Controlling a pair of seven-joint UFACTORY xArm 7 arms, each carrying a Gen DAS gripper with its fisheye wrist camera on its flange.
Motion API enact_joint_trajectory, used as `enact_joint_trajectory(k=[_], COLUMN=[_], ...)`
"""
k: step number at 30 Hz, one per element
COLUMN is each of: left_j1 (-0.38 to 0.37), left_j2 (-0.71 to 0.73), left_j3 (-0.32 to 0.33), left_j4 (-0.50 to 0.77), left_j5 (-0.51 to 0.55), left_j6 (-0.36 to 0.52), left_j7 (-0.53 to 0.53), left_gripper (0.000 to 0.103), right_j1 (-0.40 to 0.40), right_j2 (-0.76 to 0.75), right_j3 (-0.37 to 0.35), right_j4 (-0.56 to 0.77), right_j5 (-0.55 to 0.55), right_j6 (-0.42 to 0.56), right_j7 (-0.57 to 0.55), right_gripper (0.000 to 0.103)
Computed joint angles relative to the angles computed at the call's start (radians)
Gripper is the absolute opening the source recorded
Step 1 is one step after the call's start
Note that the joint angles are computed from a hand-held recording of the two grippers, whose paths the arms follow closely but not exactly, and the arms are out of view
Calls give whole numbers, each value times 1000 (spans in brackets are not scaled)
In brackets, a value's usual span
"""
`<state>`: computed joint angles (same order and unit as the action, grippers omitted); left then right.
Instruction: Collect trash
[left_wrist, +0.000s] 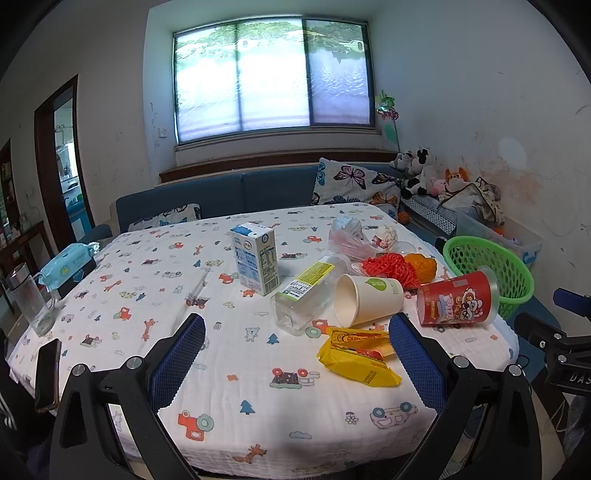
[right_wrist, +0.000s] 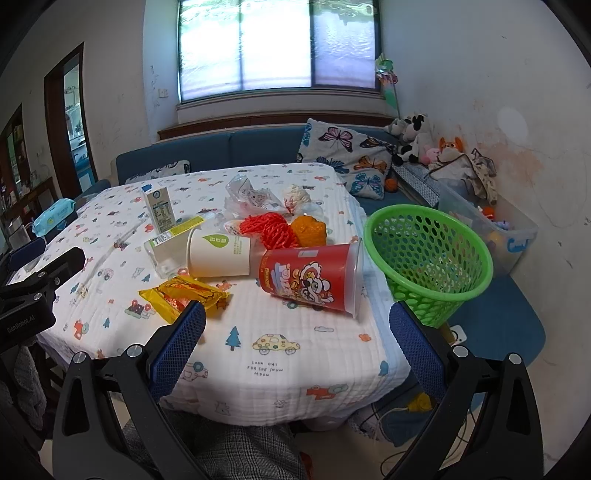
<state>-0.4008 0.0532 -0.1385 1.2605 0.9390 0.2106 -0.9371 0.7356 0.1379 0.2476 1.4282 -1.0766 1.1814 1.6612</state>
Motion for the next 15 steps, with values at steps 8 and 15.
enact_joint_trajectory(k=[8,15], left_j1=[0,0], left_j2=[-1,-2], left_j3=[-1,-1], left_j4=[-2,-2], left_j5=[-3,-4], left_j6=[1,2], left_j7=[1,3], left_gripper=[97,97], right_j1=[-1,-1], right_j2=[-1,4], right_j3=[0,2], right_j4=[-3,2], right_j5=[-1,-3], right_j6=[-1,-1], right_j7=[0,0], right_gripper=[99,99])
